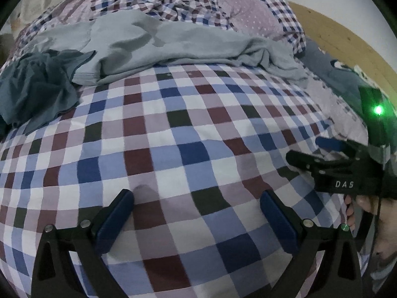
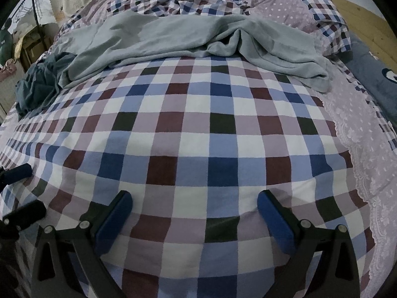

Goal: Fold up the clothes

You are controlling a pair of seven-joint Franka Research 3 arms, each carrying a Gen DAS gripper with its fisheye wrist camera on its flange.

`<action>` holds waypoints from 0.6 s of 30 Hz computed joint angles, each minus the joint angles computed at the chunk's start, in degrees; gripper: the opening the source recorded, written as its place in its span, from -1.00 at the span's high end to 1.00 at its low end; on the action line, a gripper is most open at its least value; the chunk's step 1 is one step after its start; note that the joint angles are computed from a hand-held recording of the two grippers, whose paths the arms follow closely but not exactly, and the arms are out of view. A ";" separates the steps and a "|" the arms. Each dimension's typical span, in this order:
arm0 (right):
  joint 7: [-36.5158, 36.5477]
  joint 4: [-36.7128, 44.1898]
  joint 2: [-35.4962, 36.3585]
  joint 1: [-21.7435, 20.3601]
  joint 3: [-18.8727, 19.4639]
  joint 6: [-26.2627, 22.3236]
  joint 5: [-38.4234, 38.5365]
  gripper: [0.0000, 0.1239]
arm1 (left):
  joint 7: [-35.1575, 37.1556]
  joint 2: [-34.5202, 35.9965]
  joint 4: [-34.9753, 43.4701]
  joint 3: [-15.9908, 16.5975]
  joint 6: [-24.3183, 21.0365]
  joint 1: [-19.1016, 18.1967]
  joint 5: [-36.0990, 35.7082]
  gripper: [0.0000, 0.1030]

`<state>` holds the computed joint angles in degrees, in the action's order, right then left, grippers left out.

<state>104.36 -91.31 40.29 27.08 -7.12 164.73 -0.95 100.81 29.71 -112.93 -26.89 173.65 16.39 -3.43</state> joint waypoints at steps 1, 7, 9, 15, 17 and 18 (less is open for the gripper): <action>-0.36 -0.17 -0.05 -0.35 0.48 0.60 0.25 -0.66 | 0.36 0.17 -0.15 -1.21 0.55 1.32 -0.78 -1.00; -9.62 -3.49 -1.30 -8.55 11.73 9.77 8.24 -0.66 | 3.51 3.29 -1.29 -14.43 4.96 15.19 -4.73 -1.00; -11.95 -3.62 -1.27 -9.19 13.26 11.36 9.89 -0.66 | 3.52 5.90 -1.09 -19.55 6.03 20.78 -4.69 -1.00; -17.62 -4.27 -1.69 -9.21 15.17 14.12 13.69 -0.66 | -0.59 13.55 1.18 -27.80 5.52 30.83 -4.25 -1.00; -18.52 -4.56 -1.97 -8.95 15.06 14.25 15.03 -0.66 | -2.79 15.22 1.86 -28.79 5.61 32.39 -4.20 -1.00; -18.88 -4.52 -1.98 -8.91 15.05 14.16 15.64 -0.66 | -3.65 16.06 2.32 -29.26 5.64 33.22 -3.99 -1.00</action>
<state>85.48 -95.83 38.31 18.17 7.93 178.89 14.69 97.16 45.77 -110.61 -56.15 179.29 49.61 -7.42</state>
